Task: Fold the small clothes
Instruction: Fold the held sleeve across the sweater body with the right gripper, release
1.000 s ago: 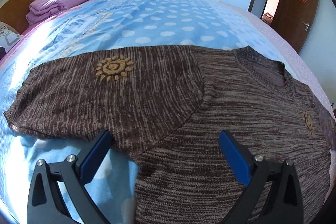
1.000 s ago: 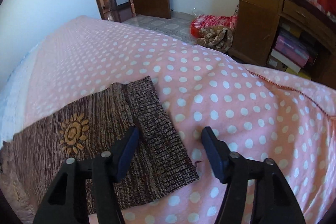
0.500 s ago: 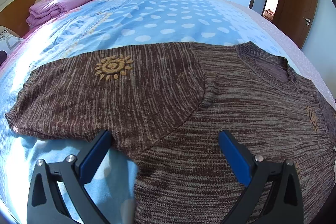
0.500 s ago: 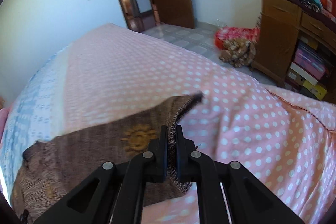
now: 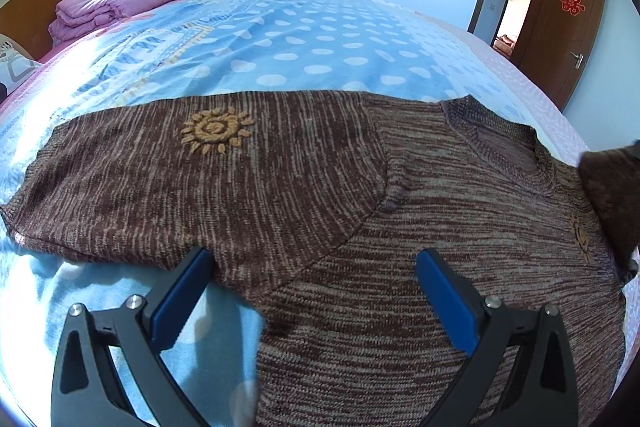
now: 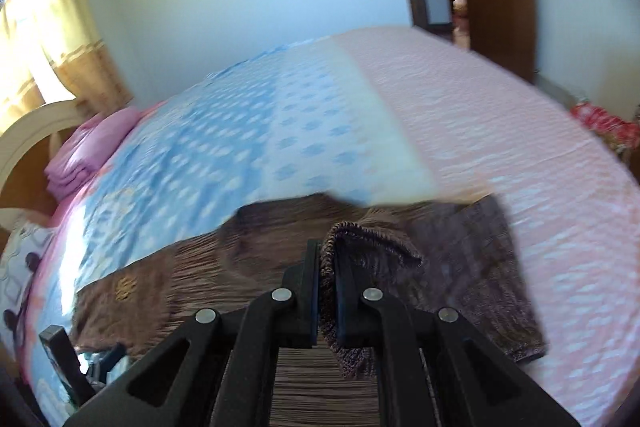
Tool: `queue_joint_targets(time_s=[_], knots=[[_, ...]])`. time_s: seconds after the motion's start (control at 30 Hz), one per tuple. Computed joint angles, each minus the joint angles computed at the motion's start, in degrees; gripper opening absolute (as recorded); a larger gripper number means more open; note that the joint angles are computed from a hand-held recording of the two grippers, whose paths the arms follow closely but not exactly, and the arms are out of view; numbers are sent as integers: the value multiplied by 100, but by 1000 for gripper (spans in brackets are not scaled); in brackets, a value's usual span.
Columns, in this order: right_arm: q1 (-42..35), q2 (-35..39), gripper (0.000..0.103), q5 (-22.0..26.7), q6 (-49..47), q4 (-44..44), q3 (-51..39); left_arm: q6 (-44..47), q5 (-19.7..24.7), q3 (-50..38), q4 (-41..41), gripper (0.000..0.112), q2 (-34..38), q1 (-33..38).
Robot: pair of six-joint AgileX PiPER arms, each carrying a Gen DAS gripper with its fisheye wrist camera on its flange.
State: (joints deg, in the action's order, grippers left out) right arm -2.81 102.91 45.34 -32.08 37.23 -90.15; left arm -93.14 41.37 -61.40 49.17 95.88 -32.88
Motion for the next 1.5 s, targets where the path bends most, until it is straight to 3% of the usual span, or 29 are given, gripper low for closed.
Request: queue_joint_targets(time_s=[0.13, 0.23, 0.3, 0.33, 0.43, 0.53, 0.8, 0.87, 0.9, 0.93, 1.1, 1.17, 1.23, 1.27, 1.33, 1.43, 1.5], knots=[[947, 143, 6, -553, 260, -123, 539, -117, -112, 67, 94, 103, -34, 30], [1110, 505, 6, -519, -33, 167, 604, -219, -177, 134, 172, 103, -68, 32], [1104, 710, 9, -450, -318, 381, 561, -284, -224, 173, 226, 103, -86, 40], [1080, 767, 17, -379, -335, 349, 521, -309, -246, 186, 246, 103, -94, 45], [648, 716, 25, 128, -840, 1003, 527, -371, -278, 222, 290, 103, -115, 44], [127, 225, 26, -131, -1791, 2006, 1073, -387, -284, 226, 303, 103, -116, 42], [-545, 513, 27, -1173, -545, 119, 529, -421, -293, 239, 331, 103, -117, 41], [-842, 753, 40, -1118, -226, -82, 199, -419, -292, 238, 332, 103, -116, 42], [-961, 887, 54, -1020, -121, -102, 5, -414, -294, 238, 333, 103, -114, 47], [-1052, 1017, 60, -904, -9, -140, -192, -428, -284, 239, 339, 103, -115, 37], [-892, 1523, 60, -591, 255, -898, -883, -426, -271, 242, 343, 103, -107, 31], [-768, 1794, 57, -453, 338, -1232, -1205, -407, -266, 234, 337, 103, -97, 37], [-741, 2000, 16, -275, 344, -1374, -1461, -381, -253, 220, 325, 103, -79, 42], [-754, 2001, 9, -297, 379, -1399, -1490, -367, -236, 205, 317, 103, -62, 38], [-835, 2033, 5, -306, 432, -1392, -1579, -352, -209, 183, 308, 103, -46, 28], [-872, 2053, 0, -779, 924, -2100, -1548, -337, -203, 168, 301, 103, -33, 32], [-1096, 2370, 0, -395, 875, -1916, -1991, -323, -190, 163, 295, 103, -30, 31]])
